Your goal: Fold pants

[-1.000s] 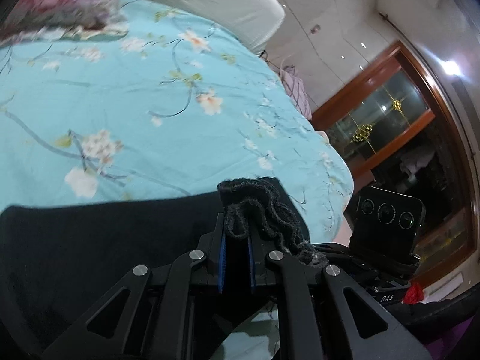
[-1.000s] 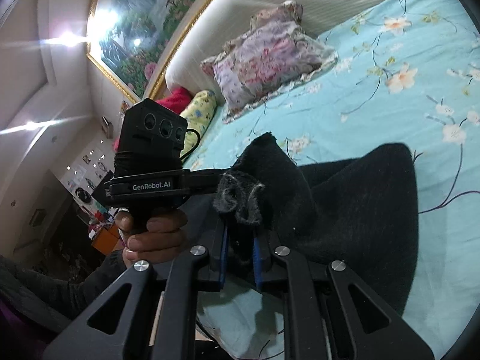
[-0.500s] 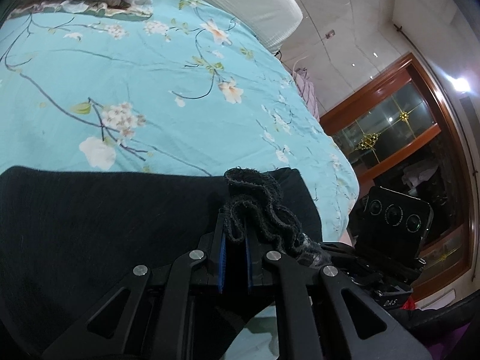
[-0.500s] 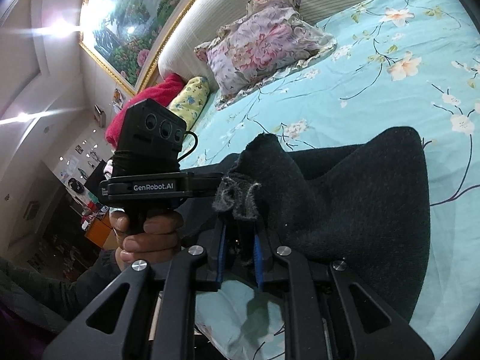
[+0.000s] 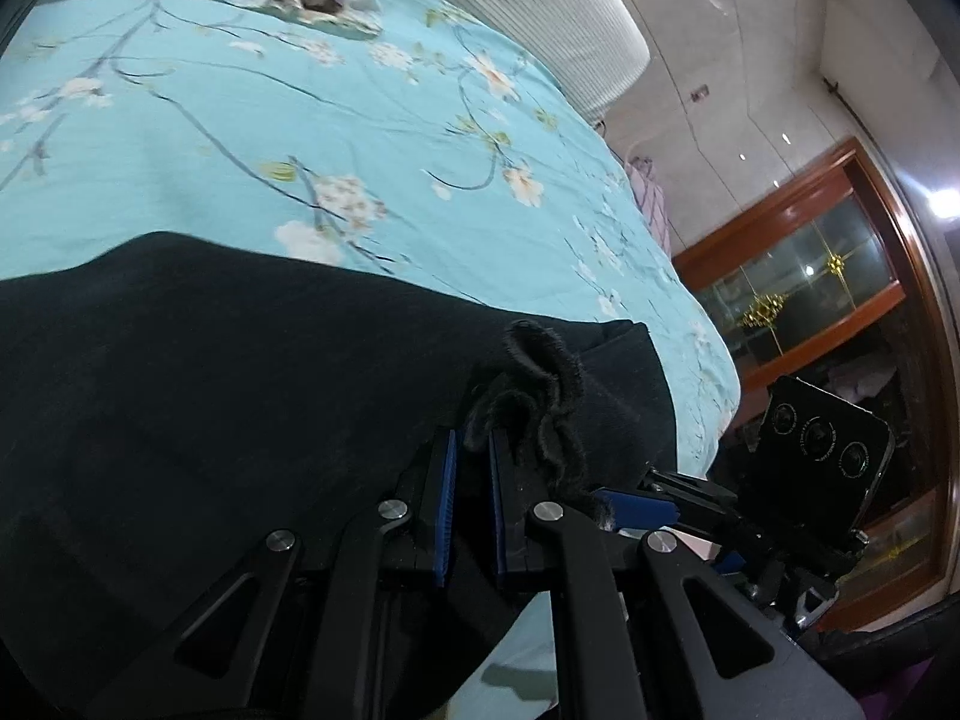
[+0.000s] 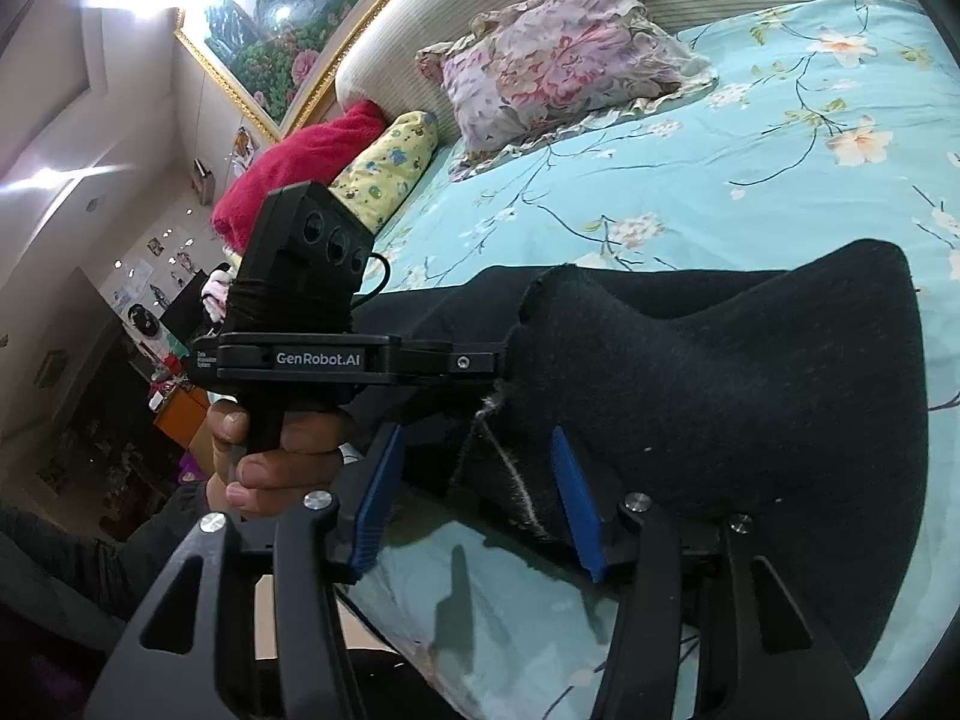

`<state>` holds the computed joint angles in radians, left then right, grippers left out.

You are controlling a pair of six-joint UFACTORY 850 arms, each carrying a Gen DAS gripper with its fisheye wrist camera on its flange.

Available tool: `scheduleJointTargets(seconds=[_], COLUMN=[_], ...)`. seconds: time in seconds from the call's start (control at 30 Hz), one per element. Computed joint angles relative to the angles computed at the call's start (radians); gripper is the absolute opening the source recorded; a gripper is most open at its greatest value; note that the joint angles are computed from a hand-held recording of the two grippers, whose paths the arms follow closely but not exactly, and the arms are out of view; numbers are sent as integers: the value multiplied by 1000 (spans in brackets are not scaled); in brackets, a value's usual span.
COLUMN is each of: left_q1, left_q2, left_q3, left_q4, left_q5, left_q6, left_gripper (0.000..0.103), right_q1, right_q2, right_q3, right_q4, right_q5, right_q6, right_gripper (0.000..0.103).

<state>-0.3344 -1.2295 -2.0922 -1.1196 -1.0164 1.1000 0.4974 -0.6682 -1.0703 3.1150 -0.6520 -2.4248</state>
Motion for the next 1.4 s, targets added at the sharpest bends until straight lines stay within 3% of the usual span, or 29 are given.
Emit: scheduleJointTargets(seconds=[0.23, 0.6, 0.67, 0.77, 1.0, 1.1, 1.23, 1.4], left_q1=[26, 85, 97, 110, 142, 162, 193, 242], left_q2=[92, 220, 250, 282, 366, 411, 457, 467], left_q3=[152, 371, 417, 470, 605, 687, 768, 800], left_q4=[-65, -223, -257, -309, -403, -482, -557, -589], left_q5=[84, 145, 162, 186, 263, 307, 345, 340], left_q6=[61, 150, 177, 205, 266, 331, 395, 388], left_gripper=[12, 12, 20, 22, 24, 42, 42, 42], right_q1=[9, 19, 20, 19, 20, 17, 17, 15], right_q2=[17, 37, 36, 31, 8, -8, -35, -78], right_q3=[0, -3, -8, -23, -81, -120, -179, -270], right_q4=[-13, -13, -14, -29, -65, -102, -161, -254], right_q5=[-10, -18, -12, -4, 45, 72, 107, 162], right_q6=[0, -17, -19, -7, -3, 15, 37, 88], right_gripper=[53, 53, 53, 54, 54, 55, 56, 58])
